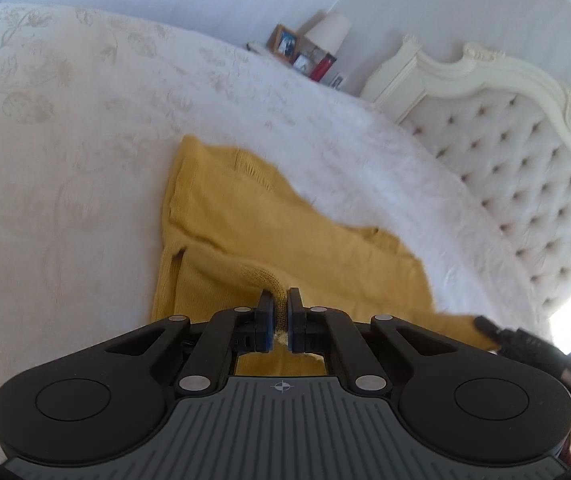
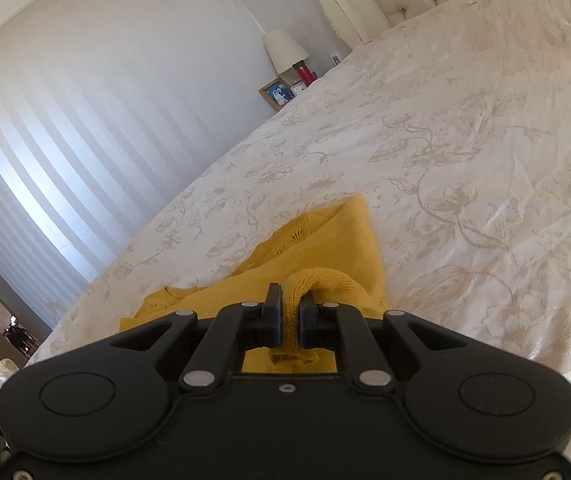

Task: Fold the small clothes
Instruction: 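Lift the hem with both tools and fold it over toward the collar, then open both tools and release the folded hem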

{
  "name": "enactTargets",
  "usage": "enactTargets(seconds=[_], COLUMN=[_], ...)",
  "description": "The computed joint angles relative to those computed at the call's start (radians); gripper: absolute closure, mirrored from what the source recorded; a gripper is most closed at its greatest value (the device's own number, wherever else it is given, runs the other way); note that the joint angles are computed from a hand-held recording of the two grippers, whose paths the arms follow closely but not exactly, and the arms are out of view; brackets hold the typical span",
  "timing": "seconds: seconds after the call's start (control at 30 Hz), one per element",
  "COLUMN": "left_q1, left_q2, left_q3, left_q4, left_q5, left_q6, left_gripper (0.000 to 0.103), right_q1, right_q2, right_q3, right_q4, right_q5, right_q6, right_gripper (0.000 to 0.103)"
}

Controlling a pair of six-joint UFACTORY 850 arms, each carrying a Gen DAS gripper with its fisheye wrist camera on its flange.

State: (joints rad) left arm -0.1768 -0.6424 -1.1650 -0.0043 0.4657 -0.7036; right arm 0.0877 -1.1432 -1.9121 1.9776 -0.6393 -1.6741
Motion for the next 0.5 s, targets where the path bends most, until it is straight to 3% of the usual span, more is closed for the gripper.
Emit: enactTargets(seconds=[0.23,0.4,0.5], left_q1=[0.029,0.054,0.072], left_q2=[-0.021,-0.071,-0.107], left_q3=[-0.074,-0.159,-0.208], left_q4=[-0.041,-0.091,-0.136], left_q5=[0.015,-0.008,-0.03], left_q6=[0.039,0.08,0.105], left_gripper=[0.098,0.098,0.098], right_q1=[0.009,0.024,0.037], right_q2=[-0.055,-0.154,-0.252], right_q3=[-0.131,-0.319,-0.496], right_q4=[-0.058,-0.148,-0.285], right_q5=[0.017,0.064,0.105], right_q6=[0.084,0.216,0.374], right_gripper=[0.087,0.087,0.087])
